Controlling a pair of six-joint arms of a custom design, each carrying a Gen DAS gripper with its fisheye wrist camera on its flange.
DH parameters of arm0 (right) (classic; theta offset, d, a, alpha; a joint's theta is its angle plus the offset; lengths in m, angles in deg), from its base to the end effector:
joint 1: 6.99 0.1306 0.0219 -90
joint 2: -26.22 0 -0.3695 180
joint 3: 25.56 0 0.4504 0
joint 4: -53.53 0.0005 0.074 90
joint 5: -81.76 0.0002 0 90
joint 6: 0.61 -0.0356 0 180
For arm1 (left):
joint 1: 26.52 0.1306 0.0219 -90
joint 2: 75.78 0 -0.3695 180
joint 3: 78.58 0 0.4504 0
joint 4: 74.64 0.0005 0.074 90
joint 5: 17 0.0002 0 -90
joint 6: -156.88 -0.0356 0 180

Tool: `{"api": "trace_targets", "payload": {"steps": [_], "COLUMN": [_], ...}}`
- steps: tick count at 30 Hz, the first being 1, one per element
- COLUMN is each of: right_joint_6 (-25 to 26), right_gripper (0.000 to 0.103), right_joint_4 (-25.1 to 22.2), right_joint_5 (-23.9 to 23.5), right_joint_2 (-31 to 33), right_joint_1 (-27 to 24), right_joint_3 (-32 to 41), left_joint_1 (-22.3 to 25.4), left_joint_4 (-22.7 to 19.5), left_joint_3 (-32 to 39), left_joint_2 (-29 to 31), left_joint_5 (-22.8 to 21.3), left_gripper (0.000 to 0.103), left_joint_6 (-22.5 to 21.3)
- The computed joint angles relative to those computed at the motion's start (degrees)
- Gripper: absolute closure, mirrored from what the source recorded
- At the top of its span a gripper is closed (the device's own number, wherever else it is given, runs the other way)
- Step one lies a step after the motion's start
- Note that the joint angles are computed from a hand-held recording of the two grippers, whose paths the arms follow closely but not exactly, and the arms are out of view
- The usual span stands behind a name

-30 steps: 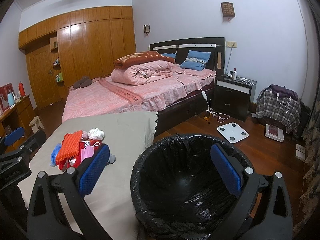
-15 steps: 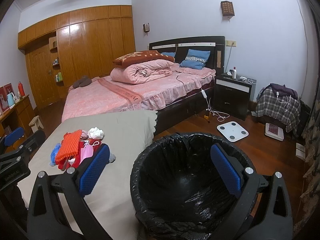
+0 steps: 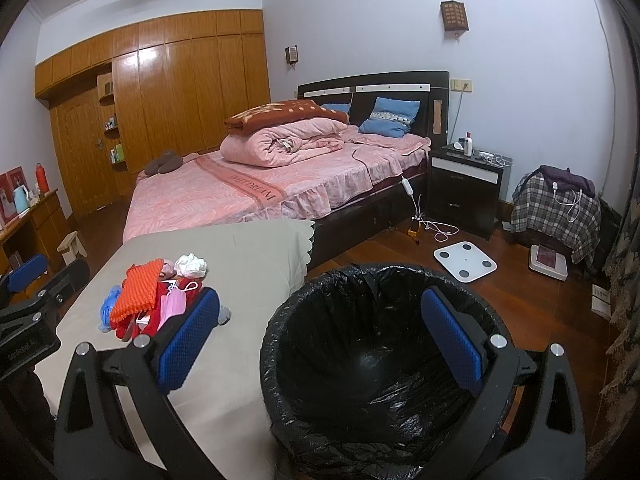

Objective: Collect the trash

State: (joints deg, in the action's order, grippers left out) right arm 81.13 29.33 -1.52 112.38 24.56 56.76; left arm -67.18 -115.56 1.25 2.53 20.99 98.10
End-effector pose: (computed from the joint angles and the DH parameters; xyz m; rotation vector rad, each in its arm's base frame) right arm 0.4652 0.2801 0.4175 -0.3463 2.0417 0.3088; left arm 0.3755 -0.2862 0.4433 -0.2845 1.9586 0.2267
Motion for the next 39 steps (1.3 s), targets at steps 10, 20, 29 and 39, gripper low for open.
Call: {"api": "trace_targets", "payload": {"steps": [10,20,29,39], "right_joint_6": [-0.09,0.15,-0.2,1.84], "right_gripper": [0.005,0.005,0.005,0.005], "right_joint_4": [0.31,1.74,1.99,3.06], "right_joint_5": [0.02,-0.64,-1.0,-2.2], "right_joint_2": [-0.14,-0.78,1.56,9.72], "right_joint_1": [0.07,-0.58,0.44,3.12], "right_joint_3": [-0.6,-2.7,-1.19,5.45], "left_joint_1": [0.05,0.1,1.11,7.26], "left_joint_4": [0.13,0.15,0.43,-1.52], "left_joint_3": [-0.08,-0.11,-1.2,-5.47], "left_joint_2": [-0.02,-0.03,-0.22,-1.44], "left_joint_5": [0.11,0.24,0.8,-0.58], "left_gripper": [0.006,0.006,0.006,0.006], "left_joint_6": [-0.08,-0.03,0.67,3.05]}}
